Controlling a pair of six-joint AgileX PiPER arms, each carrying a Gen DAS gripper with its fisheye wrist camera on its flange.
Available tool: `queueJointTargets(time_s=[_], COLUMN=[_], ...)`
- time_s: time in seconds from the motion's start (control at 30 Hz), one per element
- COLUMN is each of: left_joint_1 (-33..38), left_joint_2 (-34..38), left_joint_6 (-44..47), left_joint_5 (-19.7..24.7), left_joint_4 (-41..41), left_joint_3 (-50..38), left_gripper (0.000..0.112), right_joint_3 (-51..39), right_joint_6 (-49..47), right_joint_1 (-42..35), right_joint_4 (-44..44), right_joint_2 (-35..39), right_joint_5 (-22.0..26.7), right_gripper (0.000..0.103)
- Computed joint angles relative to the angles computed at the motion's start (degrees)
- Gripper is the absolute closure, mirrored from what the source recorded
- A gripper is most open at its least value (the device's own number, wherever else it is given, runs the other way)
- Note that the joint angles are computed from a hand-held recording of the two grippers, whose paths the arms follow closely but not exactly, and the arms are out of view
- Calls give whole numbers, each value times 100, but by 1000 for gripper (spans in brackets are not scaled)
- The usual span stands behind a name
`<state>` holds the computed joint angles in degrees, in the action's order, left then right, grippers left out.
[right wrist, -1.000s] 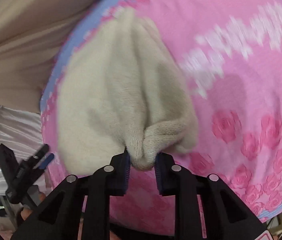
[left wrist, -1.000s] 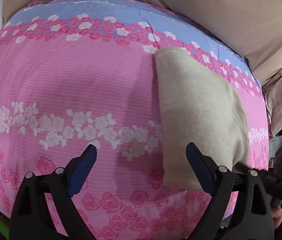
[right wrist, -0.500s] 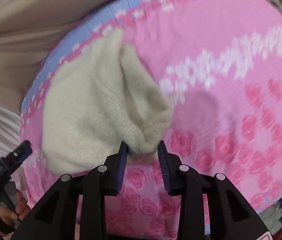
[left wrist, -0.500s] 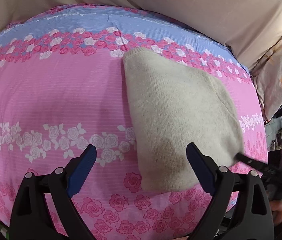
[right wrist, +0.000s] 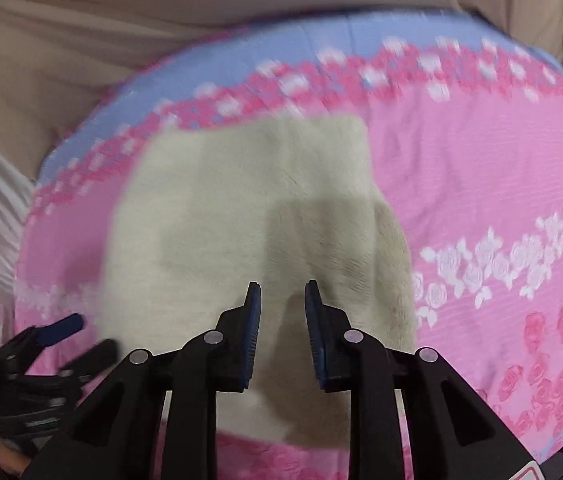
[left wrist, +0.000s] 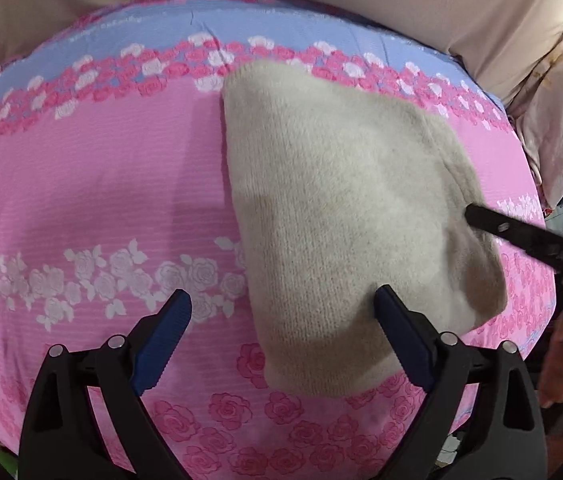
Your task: Fold small clothes
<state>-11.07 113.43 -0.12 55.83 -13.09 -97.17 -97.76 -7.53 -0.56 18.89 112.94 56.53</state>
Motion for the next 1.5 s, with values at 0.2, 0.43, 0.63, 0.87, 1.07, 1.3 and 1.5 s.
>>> queueJointTargets(time_s=[0.2, 0.43, 0.63, 0.87, 1.07, 1.3, 1.5], left_joint_1=[177, 686, 819, 839, 944, 1160, 967], left_joint_2=[-314, -291, -275, -71, 28, 966, 1790], left_joint_6=[-35, -283, -333, -286, 40, 223, 198], left_joint_5=[-21, 149, 187, 349, 397, 816, 932], left_joint_4=[253, 229, 254, 222, -310, -1987, -2579], left_joint_3=[313, 334, 310, 75, -79, -831, -1468], left_gripper=[22, 22, 22, 22, 22, 21, 18], right_joint_3=[-291, -451, -803, -624, -372, -192, 105], right_joint_6=[-56, 314, 553, 345, 523, 944, 74], right_joint_1=[592, 1068, 839, 1097, 606, -587, -1007], right_joint_4=[261, -79, 409, 187, -127, -424, 1404], right_joint_2=[283, 767, 799, 960, 175, 512, 1157], right_joint_5=[416, 582, 886, 716, 240, 176, 117], right_gripper=[80, 80, 76, 76, 47, 31, 23])
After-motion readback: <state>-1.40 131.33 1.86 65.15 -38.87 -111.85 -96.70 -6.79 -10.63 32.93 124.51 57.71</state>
